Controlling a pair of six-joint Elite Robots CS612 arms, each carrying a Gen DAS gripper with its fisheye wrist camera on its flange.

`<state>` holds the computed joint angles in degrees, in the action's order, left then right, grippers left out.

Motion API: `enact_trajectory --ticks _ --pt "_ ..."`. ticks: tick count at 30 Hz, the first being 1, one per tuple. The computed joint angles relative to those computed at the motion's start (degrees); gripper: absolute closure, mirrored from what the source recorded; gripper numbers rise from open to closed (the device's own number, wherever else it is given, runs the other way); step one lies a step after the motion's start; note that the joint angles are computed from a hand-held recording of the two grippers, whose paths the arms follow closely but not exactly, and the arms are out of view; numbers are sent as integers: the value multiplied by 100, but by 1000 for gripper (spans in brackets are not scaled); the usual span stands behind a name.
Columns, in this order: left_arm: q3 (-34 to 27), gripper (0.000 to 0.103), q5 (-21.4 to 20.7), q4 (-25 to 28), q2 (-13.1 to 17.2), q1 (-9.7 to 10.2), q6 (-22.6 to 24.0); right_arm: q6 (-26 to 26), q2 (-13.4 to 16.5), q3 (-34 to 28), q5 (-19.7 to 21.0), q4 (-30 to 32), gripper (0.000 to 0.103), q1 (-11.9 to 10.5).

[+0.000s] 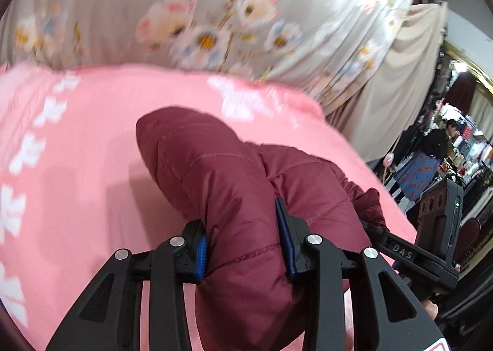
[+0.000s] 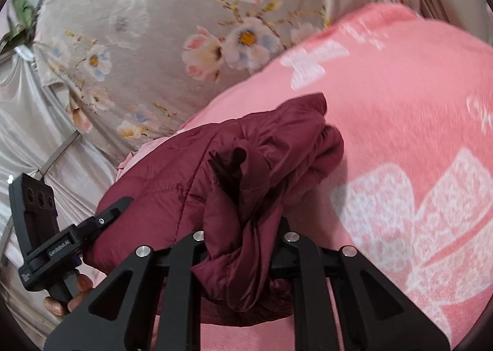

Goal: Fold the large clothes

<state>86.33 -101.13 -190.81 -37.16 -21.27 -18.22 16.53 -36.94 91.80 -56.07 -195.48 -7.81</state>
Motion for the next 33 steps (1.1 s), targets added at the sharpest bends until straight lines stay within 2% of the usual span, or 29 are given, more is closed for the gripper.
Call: enact_trajectory --ticks 5,10,17,21,26,29,30,32,33 --pt "-72 70 152 -601 -50 62 424 -96 29 -281 -42 -614 89 117" --pt "-347 70 272 -1034 31 211 876 -231 242 -932 -74 -817 89 295" --pt "-1103 70 222 -1368 448 546 1295 -548 856 -2287 -255 -896 89 615" --pt "-1864 69 -61 -1437 927 810 1290 -628 1436 -3381 -338 -717 89 776" --pt "-2965 69 -204 -927 1633 1038 1229 -746 2292 -4846 -514 91 89 928" --pt "-3612 69 -174 -362 2084 1118 1226 -822 2904 -5855 -635 959 88 1001" --pt "-3880 69 -119 -12 2269 1140 1220 -844 3142 -6253 -666 1380 88 1021" --pt "-4161 69 -33 500 2467 1161 1163 -936 3576 -6989 -695 2300 88 1050" --pt "-4336 69 9 917 2580 1174 1136 -1008 3739 -7289 -732 2695 88 1066"
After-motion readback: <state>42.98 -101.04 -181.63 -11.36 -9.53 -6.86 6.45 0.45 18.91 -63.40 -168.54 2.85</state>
